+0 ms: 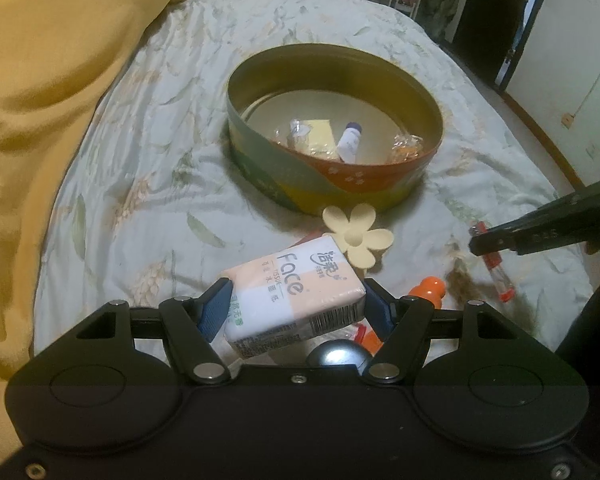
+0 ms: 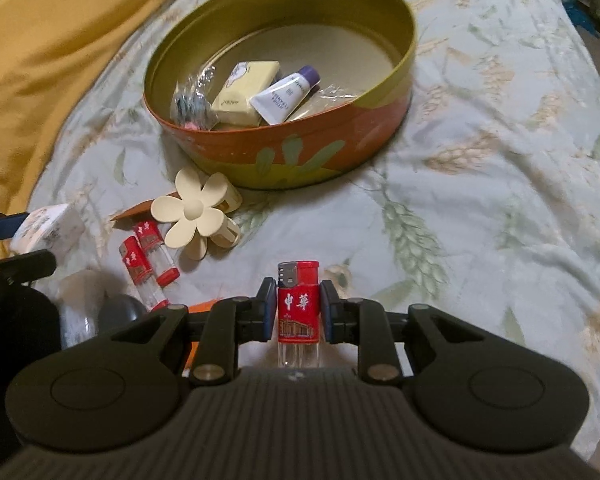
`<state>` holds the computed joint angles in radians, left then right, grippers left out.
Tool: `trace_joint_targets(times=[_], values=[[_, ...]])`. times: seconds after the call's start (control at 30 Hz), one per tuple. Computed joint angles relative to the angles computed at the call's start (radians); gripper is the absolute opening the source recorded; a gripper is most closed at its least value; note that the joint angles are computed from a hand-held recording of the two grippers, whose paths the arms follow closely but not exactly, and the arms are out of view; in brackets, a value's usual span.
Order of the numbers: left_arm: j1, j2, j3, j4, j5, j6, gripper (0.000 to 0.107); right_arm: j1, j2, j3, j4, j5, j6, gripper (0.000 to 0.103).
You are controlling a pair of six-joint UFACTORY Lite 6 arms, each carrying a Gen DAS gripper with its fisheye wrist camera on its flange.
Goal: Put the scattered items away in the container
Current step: 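Carry the 'face' tissue pack into the tin and open the left tool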
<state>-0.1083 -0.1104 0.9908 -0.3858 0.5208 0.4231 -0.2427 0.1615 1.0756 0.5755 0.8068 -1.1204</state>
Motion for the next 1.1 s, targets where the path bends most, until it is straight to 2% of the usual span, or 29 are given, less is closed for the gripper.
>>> trace_joint_targets(times=[0.3,0.67,0.83,0.93,1.1], values=[[-0.066,0.04,0.126,0.085,0.026,-0.087,0.067,-0.118,-0.063,-0.018,0.044,0.096,-0.089,0.025],[-0.147,0.249,0.465,0.19,0.083,-0.168,0.067,-0.213,-0.079,-0.021,0.056,0.174,-0.147,0.026],[-0.177,0.433,0.715,0.232,0.14,-0.209,0.067,-0.245,-0.077,-0.014,0.065,0.197,-0.158,0.025],[-0.211,0.559,0.888,0.334,0.168,-0.277,0.067,-0.258,-0.077,-0.011,0.07,0.202,-0.159,0.025],[-0.224,0.847,1.308,0.36,0.283,-0.328,0.071,-0.269,-0.076,-0.005,0.07,0.213,-0.155,0.025]])
